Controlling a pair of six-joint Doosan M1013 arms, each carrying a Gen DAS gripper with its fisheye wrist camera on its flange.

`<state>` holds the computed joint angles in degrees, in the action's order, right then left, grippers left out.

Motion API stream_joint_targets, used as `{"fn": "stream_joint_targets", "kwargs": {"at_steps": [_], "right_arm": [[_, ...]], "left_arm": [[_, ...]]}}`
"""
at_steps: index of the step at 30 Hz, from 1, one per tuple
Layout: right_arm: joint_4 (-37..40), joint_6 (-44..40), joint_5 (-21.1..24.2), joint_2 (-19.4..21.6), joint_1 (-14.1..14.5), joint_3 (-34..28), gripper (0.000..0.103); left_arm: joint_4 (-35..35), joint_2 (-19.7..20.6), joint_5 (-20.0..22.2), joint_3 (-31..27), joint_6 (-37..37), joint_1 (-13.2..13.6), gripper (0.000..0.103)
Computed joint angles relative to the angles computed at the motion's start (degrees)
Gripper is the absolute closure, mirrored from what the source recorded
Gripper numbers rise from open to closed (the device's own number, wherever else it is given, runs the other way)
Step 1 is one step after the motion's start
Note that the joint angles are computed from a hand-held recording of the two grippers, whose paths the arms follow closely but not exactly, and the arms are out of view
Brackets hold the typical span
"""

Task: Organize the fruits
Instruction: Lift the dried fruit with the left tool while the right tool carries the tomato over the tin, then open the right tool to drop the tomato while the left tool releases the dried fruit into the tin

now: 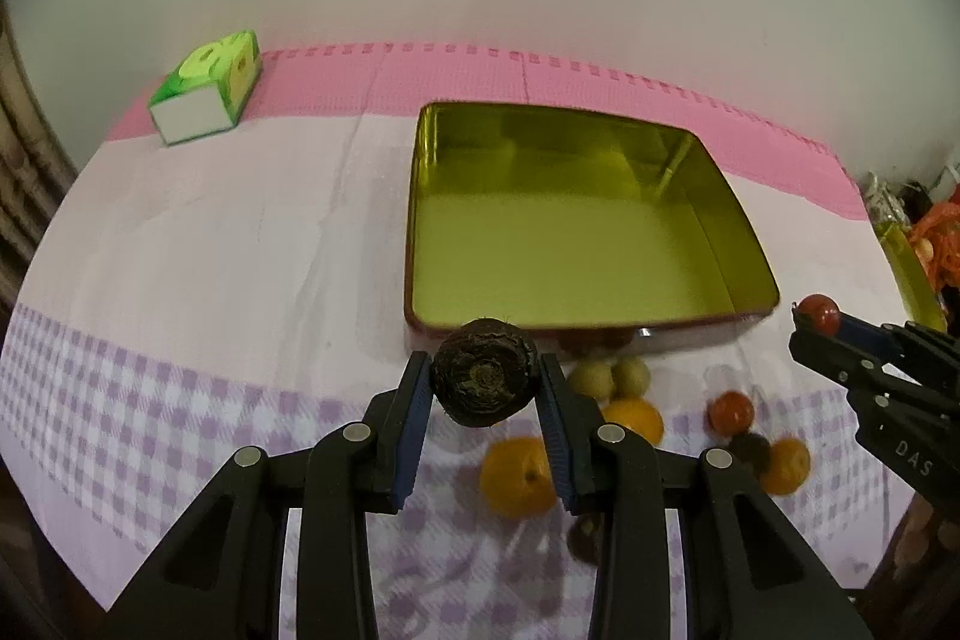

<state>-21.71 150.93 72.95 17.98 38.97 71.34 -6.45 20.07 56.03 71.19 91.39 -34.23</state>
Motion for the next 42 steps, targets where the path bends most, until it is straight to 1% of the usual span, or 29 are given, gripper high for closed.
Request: {"fn": "stream_joint_targets", "kwargs": {"at_steps": [5, 7, 11, 15, 18, 22, 30, 42], "right_arm": [[-1.0, -1.9, -0.8, 1.2, -1.1, -1.3, 0.076], [-0.8, -2.4, -0.8, 1.8, -1.7, -1.7, 0.076], [-0.3, -3.8, -0.6, 2.8, -2.7, -2.5, 0.076], [1.1, -4.8, -0.7, 3.5, -3.7, -2.5, 0.076], [1.7, -5.1, -0.7, 3.9, -4.0, -2.4, 0.076], [2.9, -6.1, -0.8, 4.3, -4.4, -2.6, 0.076], [3.9, -6.9, -0.2, 5.1, -4.7, -3.1, 0.076], [5.0, -6.8, 0.2, 5.2, -4.8, -2.8, 0.074]], "left_arm": [[-0.9, 1.9, -0.6, -2.3, 0.1, 0.5, 0.067], [-2.0, 3.0, -0.1, -3.7, 0.5, 0.7, 0.067], [-1.6, 4.5, 0.2, -5.6, 1.2, 0.3, 0.067], [-0.6, 6.1, 1.8, -7.5, 1.1, -0.2, 0.067], [-0.6, 6.9, 2.9, -8.2, 1.4, -0.4, 0.067], [1.2, 7.9, 4.2, -9.0, 1.6, -0.8, 0.067], [2.8, 8.9, 6.5, -9.8, 0.7, -1.0, 0.067], [3.7, 9.1, 7.1, -9.9, 1.0, -1.5, 0.067]]}}
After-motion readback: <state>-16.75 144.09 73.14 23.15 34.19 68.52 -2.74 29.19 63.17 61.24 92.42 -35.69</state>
